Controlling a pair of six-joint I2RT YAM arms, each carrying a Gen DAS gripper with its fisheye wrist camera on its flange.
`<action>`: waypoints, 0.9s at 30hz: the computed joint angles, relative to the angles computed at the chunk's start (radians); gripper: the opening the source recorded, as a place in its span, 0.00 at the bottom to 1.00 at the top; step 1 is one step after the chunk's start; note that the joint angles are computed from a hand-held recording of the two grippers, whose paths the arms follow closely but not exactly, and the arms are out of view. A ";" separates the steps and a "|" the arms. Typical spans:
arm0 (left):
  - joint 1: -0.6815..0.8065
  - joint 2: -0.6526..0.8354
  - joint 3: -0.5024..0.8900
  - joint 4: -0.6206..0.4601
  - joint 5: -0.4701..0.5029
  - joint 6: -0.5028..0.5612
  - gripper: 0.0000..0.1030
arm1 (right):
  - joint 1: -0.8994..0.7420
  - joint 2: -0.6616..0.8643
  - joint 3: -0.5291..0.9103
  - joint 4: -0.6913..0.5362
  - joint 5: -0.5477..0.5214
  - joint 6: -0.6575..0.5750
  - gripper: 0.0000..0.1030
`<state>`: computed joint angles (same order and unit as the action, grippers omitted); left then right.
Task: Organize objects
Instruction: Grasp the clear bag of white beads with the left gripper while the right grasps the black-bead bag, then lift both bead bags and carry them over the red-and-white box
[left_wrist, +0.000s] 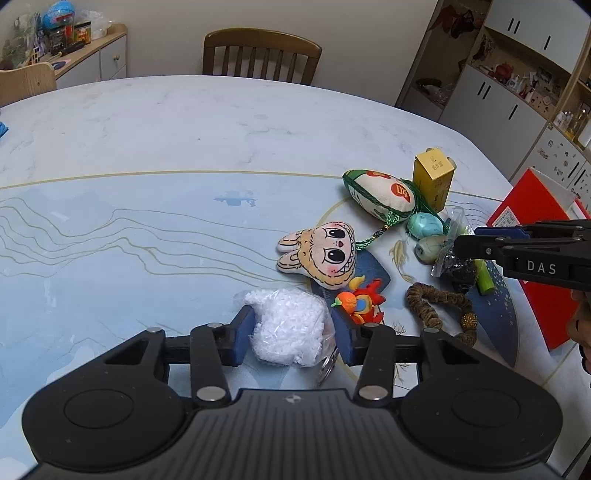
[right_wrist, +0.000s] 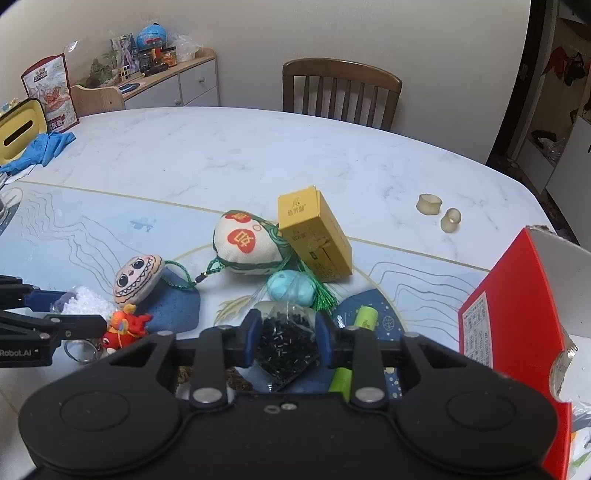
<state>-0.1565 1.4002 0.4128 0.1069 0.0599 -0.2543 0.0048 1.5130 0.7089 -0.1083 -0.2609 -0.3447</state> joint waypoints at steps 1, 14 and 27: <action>-0.003 -0.003 0.001 -0.004 -0.004 0.001 0.41 | 0.000 -0.004 -0.001 -0.001 -0.001 -0.001 0.25; 0.007 -0.137 -0.006 -0.122 -0.017 -0.039 0.36 | -0.058 -0.111 -0.014 -0.069 -0.084 -0.010 0.11; -0.062 -0.305 0.020 -0.264 -0.070 -0.123 0.36 | -0.223 -0.188 0.041 -0.249 -0.268 -0.121 0.08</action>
